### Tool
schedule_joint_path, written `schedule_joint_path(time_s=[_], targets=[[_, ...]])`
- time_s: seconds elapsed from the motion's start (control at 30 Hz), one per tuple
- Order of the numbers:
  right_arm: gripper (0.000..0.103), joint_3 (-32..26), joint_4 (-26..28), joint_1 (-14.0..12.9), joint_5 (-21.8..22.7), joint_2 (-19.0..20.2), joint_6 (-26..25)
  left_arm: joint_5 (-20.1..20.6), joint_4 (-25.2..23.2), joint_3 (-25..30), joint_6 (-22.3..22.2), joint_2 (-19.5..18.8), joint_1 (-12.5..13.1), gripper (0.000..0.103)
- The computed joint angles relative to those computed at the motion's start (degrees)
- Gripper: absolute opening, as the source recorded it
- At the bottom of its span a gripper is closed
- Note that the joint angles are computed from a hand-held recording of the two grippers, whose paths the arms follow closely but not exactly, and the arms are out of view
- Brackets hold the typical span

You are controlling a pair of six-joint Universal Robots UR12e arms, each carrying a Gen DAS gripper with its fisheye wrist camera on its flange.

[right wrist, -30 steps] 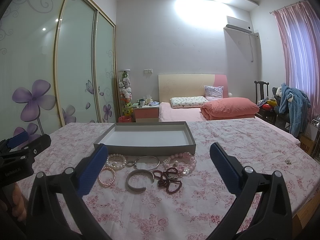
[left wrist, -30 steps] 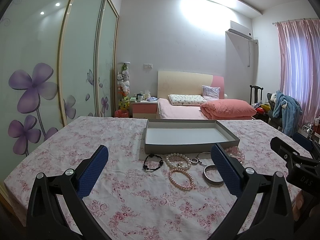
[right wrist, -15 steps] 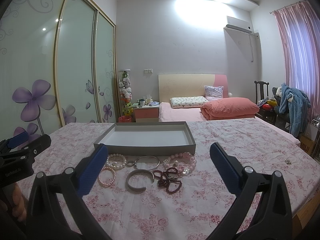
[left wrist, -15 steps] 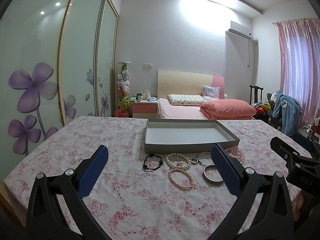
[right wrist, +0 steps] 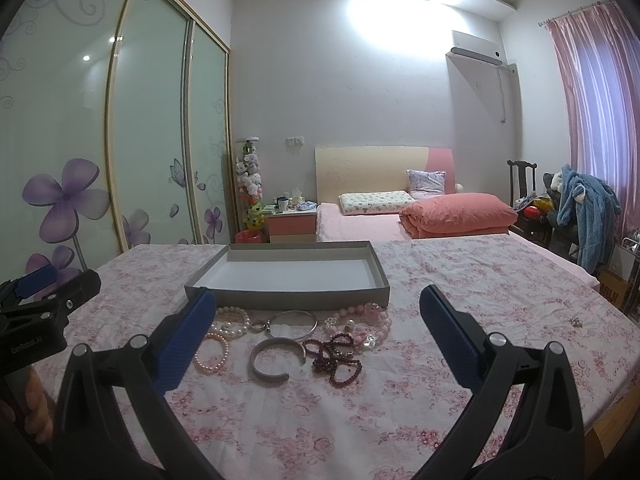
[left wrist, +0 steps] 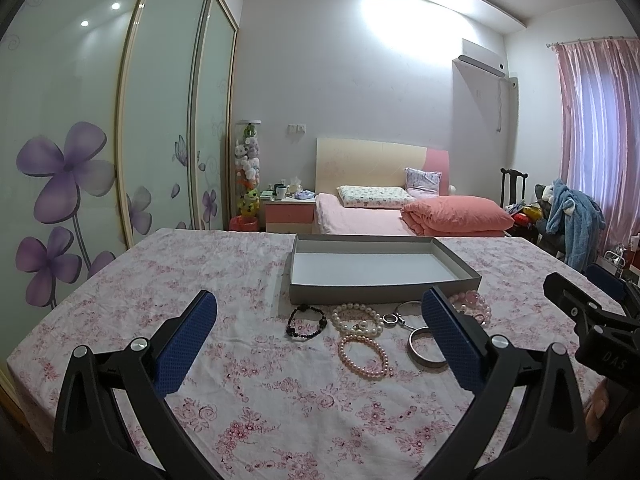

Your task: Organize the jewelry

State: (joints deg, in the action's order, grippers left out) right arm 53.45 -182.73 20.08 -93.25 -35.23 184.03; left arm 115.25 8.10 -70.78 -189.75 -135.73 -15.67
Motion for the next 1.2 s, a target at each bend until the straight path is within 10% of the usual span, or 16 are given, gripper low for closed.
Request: schedule_joint_path(time_s=[0.37, 0.63, 1.0, 1.2], targets=[[0.099, -8.34, 19.52, -1.17, -0.01, 3.39, 2.60, -0.43, -10.71, 2.40, -3.85, -0.40, 1.39, 0.101], [0.064, -23.37, 44.89, -2.47, 5.27, 10.26, 4.74, -6.29, -23.68, 5.78, -8.01, -0.87, 4.19, 0.101], [0.062, -39.92, 58.98, -1.43, 2.56, 18.27, -0.59, -10.97, -35.11, 11.59, -5.02, -3.36, 5.65, 0.101], [0.032, -42.96, 59.27, -1.35, 2.62, 19.81, -2.05, -11.41, -40.78, 16.11, -1.91, -5.63, 5.73, 0.096]])
